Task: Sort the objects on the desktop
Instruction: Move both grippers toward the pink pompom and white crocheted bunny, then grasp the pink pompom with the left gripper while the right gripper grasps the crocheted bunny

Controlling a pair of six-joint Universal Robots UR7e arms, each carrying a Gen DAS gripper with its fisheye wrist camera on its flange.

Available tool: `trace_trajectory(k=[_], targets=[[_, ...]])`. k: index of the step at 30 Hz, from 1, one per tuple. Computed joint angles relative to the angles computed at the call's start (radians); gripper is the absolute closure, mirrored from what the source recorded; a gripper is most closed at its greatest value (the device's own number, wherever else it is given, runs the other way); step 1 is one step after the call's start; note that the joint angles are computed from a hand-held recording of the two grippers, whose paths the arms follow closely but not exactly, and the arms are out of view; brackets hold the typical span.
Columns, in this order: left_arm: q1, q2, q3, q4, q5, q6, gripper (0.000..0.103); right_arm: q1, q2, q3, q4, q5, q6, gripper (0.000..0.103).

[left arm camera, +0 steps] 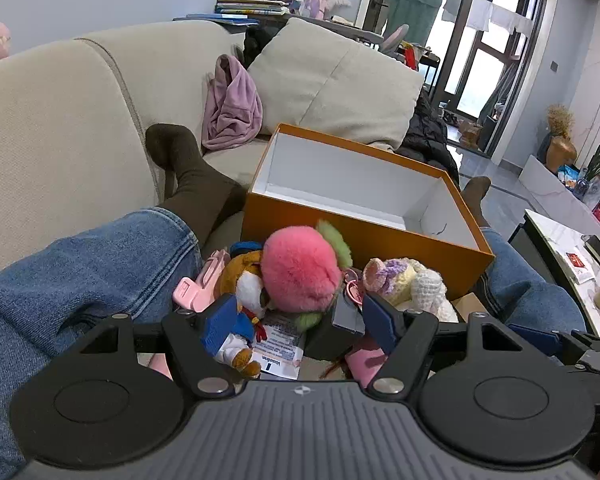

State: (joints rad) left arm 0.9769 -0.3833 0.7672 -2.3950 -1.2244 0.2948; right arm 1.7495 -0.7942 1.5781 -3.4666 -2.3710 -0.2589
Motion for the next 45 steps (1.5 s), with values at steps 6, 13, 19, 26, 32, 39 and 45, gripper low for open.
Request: trace_trajectory(k=[6, 13, 19, 26, 32, 39, 45], targets=[[-0.002, 0.001, 0.001, 0.002, 0.006, -0.002, 0.022, -0.003, 0.004, 0.0, -0.013, 0.004, -0.012, 0.001], [-0.001, -0.003, 0.006, 0.002, 0.004, -0.003, 0.022, -0.002, 0.005, -0.003, -0.005, -0.007, -0.016, 0.001], [-0.002, 0.0, -0.002, 0.021, 0.007, -0.006, 0.022, 0.0, 0.006, -0.011, 0.011, -0.028, -0.019, 0.001], [-0.002, 0.002, -0.012, 0.039, 0.008, 0.0, 0.022, -0.005, -0.001, -0.008, 0.037, -0.029, 0.001, 0.001], [0.003, 0.026, -0.074, 0.108, 0.014, -0.016, 0.022, -0.019, -0.014, -0.003, 0.062, -0.013, 0.011, 0.011], [0.003, 0.071, -0.142, 0.119, 0.014, 0.13, 0.032, -0.039, -0.006, -0.044, 0.087, -0.014, -0.125, 0.036], [-0.002, 0.174, -0.33, 0.264, 0.044, 0.34, 0.032, -0.06, -0.02, -0.075, 0.24, 0.019, -0.31, 0.038]])
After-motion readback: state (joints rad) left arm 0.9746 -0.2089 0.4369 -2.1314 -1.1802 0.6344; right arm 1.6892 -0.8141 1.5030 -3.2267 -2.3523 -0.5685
